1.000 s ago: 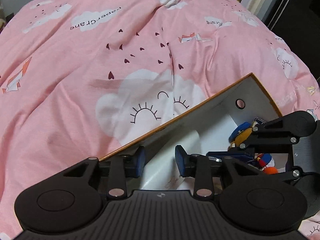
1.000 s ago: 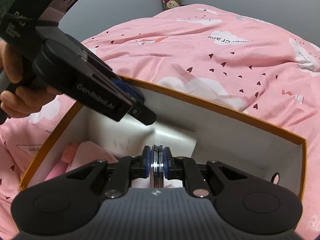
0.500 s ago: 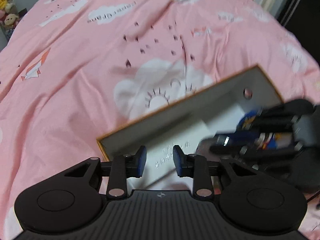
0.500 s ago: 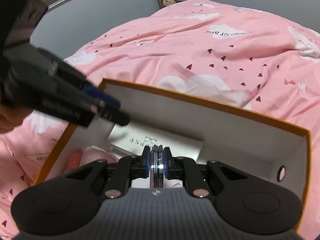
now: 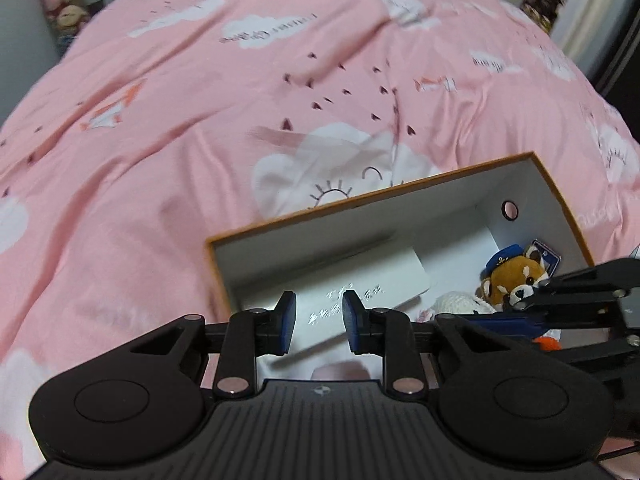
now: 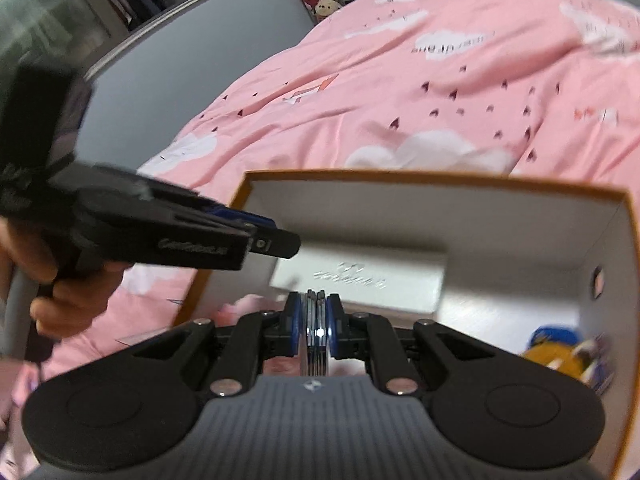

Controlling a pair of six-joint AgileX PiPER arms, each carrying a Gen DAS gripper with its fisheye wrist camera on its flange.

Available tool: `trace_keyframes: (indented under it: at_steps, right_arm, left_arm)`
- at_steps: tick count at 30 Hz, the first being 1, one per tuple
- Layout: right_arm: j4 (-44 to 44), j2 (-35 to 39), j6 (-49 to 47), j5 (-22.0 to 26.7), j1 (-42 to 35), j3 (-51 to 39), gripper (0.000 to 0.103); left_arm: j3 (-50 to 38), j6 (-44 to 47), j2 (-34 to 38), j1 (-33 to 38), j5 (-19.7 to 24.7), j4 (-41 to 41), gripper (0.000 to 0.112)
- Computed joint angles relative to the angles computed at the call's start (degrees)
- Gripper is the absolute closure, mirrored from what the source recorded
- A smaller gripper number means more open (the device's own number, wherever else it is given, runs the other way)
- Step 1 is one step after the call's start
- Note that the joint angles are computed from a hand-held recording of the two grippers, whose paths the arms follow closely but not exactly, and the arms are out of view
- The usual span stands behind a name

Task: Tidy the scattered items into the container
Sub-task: 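Lower the white glasses case into the box with left tool while right tool carries the tin in, then open right tool to release the tin inside the box while left tool withdraws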

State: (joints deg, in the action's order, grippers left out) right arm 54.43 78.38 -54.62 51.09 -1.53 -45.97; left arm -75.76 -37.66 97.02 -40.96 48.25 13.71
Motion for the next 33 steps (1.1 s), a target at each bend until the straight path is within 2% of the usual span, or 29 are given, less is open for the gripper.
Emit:
trace_keyframes:
  at_steps: [2,5,11,15,18,27,33]
  right_arm:
    - [0.67,-0.12,2.88,0.71,0.05,0.60,0.089]
    - [-0.11,-1.76,7.95,-0.77,1.51,2.26,0.089]
    - [-4.72,-3.53,19.51,-8.63,7.61,5.28,0.088]
    - [-3.48,-2.78,22.36,-7.49,8.58,6.45,0.086]
    - [-6.18,-3.49,25.78,-8.60,10.72,7.23,0.087]
    - [-8.40,-3.30,30.55,-9.47,12.55,8.17,0.085]
    - [-8.84,-2.64,30.41,-6.74,10.57,7.29,0.081]
  left_arm:
    - [3.20,-4.49,-3.31,-1.33,-0.75,2.24,0.083]
    - [8.09,-10.83,-8.26,-3.15,-2.24,4.69,0.083]
    - [15.74,-21.95,-14.96,-6.54,-4.35,8.18,0.083]
    - [18.63,-28.35,-16.96,-9.64,-4.35,11.61,0.083]
    - [20.23,-31.95,-18.08,-11.55,-4.36,13.58,0.083]
    - [23.29,-36.60,-19.74,-13.42,-7.15,14.62,0.083]
    - [25.41,-39.77,-21.88,-14.37,-7.42,15.42,0.083]
